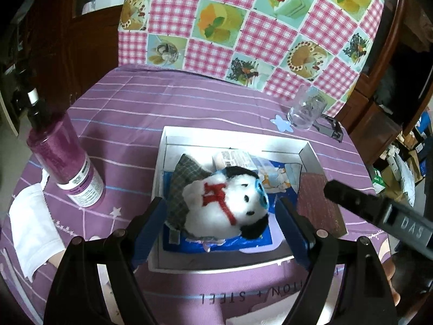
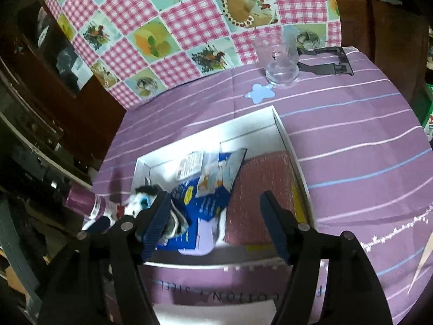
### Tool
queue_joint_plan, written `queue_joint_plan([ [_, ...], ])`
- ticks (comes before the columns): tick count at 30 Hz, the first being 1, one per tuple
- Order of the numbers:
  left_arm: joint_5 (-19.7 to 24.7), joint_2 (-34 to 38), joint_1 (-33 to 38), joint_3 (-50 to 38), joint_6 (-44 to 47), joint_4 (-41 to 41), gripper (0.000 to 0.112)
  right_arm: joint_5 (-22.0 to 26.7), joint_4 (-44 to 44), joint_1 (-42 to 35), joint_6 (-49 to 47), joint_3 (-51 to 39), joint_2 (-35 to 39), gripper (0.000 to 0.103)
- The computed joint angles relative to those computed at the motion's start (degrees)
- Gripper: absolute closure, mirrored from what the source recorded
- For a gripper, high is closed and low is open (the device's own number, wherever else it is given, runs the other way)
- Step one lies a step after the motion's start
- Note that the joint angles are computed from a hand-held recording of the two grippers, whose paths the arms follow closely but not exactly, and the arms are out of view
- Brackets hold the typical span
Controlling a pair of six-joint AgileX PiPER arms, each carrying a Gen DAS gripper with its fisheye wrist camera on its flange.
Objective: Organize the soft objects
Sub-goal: 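Open the left gripper to drop the snowman in the box while the right releases the bag, then move both grippers from the box toward the white paper towel roll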
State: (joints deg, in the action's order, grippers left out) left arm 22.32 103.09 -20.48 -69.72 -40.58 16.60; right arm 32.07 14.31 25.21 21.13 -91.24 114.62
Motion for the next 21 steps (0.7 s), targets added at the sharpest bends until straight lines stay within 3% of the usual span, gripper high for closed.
queue_joint_plan([
  [5, 6.4, -0.9, 1.2, -1.3, 5.6, -4.1, 0.029, 10.1, -1.2, 1.8, -1.9, -5.7, 2.4, 0.034],
  [11, 13.9, -1.2, 5.7, -2.5, 15.3, -14.5, 0.029, 20.8, -3.5, 5.3, -4.3, -15.5, 7.7, 0.034],
  [16, 14.4, -1.7, 8.6, -1.4, 19.9, -20.2, 0.03, 25.1, -4.8, 7.4, -6.3, -19.1, 10.2, 0.035],
  [21, 16.5, -1.1, 7.6, -1.9, 20.0, -19.8, 0.029, 26.3, -8.8, 9.5, -6.9, -17.3, 10.5, 0.045],
])
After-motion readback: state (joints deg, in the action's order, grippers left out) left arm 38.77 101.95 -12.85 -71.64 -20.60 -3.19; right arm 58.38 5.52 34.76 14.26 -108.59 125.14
